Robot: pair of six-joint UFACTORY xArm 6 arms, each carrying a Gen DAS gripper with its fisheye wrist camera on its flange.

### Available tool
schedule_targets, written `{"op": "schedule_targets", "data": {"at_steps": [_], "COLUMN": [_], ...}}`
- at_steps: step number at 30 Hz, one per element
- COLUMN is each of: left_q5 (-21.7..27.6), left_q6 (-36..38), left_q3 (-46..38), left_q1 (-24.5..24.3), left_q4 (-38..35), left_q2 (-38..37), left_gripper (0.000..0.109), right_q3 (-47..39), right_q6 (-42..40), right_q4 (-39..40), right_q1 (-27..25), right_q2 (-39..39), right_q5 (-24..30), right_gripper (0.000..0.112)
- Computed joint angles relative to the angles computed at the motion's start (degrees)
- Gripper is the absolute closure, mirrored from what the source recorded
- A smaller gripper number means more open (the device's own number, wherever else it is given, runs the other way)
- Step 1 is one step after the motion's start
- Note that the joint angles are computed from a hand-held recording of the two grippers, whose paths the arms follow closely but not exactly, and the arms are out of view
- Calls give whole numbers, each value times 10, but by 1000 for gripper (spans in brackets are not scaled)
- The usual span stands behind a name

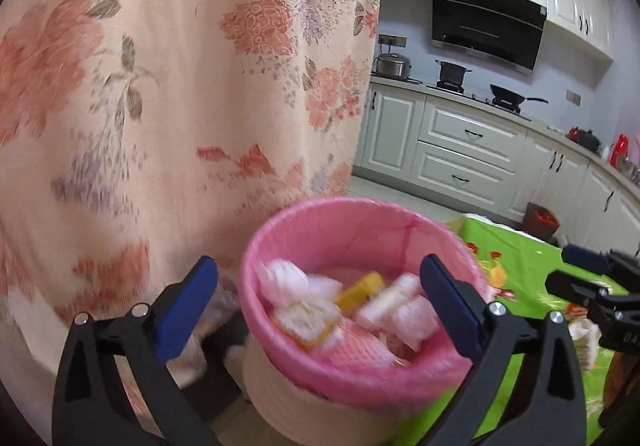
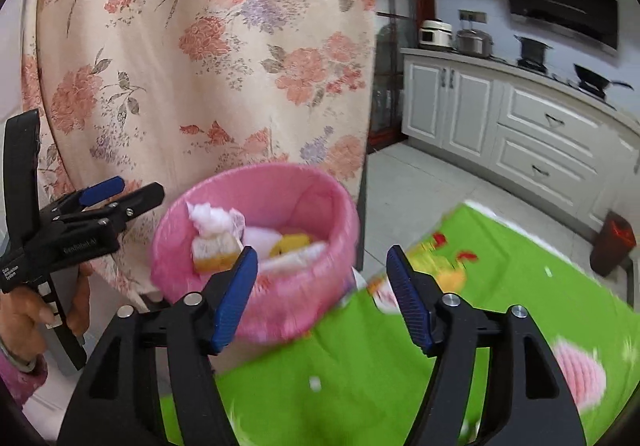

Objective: Collect trash
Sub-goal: 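Move both open tools back over the remaining trash on the table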

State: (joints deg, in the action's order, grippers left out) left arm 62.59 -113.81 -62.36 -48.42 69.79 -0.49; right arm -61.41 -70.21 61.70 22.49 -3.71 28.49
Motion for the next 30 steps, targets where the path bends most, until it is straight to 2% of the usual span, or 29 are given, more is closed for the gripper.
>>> {"op": "schedule_targets", "data": {"at_steps": [4, 8, 14, 23, 26, 30], "left_q5": [-17, -20, -33, -53, -52, -49], "left_q6": [-46, -23, 6, 94, 132, 176], "left_q3": [-10, -58, -143, -321, -376, -435], "left_q1": [-34, -65, -95, -115, -120, -125], "left_q4": [-6, -21, -38, -88, -108, -126], "left_q2": [18, 67, 153, 306, 350, 393], "left_gripper": [11, 10, 10, 10, 10, 10], "right_q3": [78, 147, 206, 229, 222, 193], "right_q6": [-1, -4, -10, -33, -36, -45], "right_q4": [16, 18, 16, 35, 41, 42], "right_q1": [-39, -86, -171, -270, -293, -299], "right_q2": [-68, -128, -176, -174, -157, -122], "right_q5": [9, 14, 34, 40, 52, 49], "right_gripper": [42, 40, 40, 39, 39, 39]}}
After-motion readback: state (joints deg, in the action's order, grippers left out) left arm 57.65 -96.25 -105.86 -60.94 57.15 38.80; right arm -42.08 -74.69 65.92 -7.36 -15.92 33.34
